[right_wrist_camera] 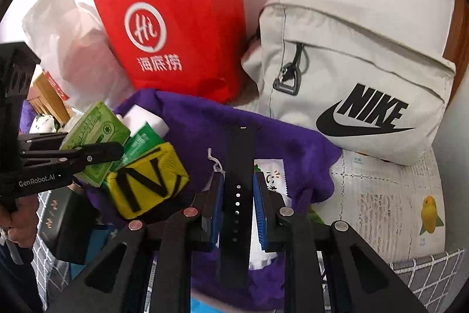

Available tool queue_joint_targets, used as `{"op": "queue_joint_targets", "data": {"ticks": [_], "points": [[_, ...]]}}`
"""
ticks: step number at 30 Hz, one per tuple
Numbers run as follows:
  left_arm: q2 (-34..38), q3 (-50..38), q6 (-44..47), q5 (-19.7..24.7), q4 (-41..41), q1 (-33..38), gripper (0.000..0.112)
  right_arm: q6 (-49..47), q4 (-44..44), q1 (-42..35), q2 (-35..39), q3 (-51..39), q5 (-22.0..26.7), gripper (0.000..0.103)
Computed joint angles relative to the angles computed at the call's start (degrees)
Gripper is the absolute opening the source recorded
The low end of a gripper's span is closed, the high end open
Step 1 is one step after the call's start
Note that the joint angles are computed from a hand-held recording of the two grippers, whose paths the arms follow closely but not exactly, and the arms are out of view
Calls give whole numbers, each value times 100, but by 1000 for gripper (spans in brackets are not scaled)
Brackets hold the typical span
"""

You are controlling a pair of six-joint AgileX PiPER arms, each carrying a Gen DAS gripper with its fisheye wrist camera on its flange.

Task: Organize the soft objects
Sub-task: 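Carry the soap bar over the towel with the left tool while the right tool carries the strap, then release the soap bar onto the towel with the left tool while the right tool releases the strap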

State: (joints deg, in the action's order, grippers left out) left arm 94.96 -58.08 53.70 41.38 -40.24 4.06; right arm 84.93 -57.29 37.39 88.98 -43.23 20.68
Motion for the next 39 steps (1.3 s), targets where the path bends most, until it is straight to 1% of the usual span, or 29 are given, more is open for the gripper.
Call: {"op": "queue_joint_targets", "data": {"ticks": [2,5,9,13,15,17,20,22,23,24,25,26,27,28,30,32,34,39], "points": [[134,-61,-51,-50,70,-96,22,130,-100,-92,128,26,-119,21],[324,-168,-142,-79,158,-187,22,41,-19,-264,313,43,-335,21],[513,-267,-301,-144,336,-321,22,-255,259,-451,502,-21,-474,21],[660,-317,-466,-203,479,-403,22,-829,770,-590,667,-95,-533,21],[712,-312,-568,-293,582,-476,22,-1314,1219,-655,694,-106,-593,21],[746,-314,-573,-311,583,-478,22,-1423,1334,-663,675,-98,-590,22],[775,-330,-648,-317,664,-489,22,-1885,1774,-698,670,-104,-619,22],[788,-343,-714,-304,733,-497,25,-1957,1873,-709,655,-106,-606,22],[788,-349,-723,-294,749,-484,30,-2017,1953,-719,635,-97,-610,23],[763,-337,-805,-337,836,-500,38,-2020,1977,-715,617,-93,-586,25],[720,-307,-973,-438,1030,-541,43,-1935,1910,-692,595,-87,-545,29],[670,-272,-1153,-552,1227,-590,52,-1811,1796,-653,547,-66,-487,30],[597,-218,-1178,-639,1276,-598,53,-1733,1726,-612,502,-53,-435,31],[543,-193,-1076,-625,1183,-556,54,-1712,1715,-575,468,-50,-391,31],[461,-194,-947,-496,1054,-441,56,-1581,1617,-486,373,-36,-302,32],[332,-136,-945,-489,1094,-380,58,-1463,1546,-396,271,-36,-181,39],[164,-37,-924,-476,1139,-325,59,-1301,1433,-301,100,20,-47,42],[-288,224,-781,-294,1093,-69,61,-873,1206,104,-249,64,390,44]]}}
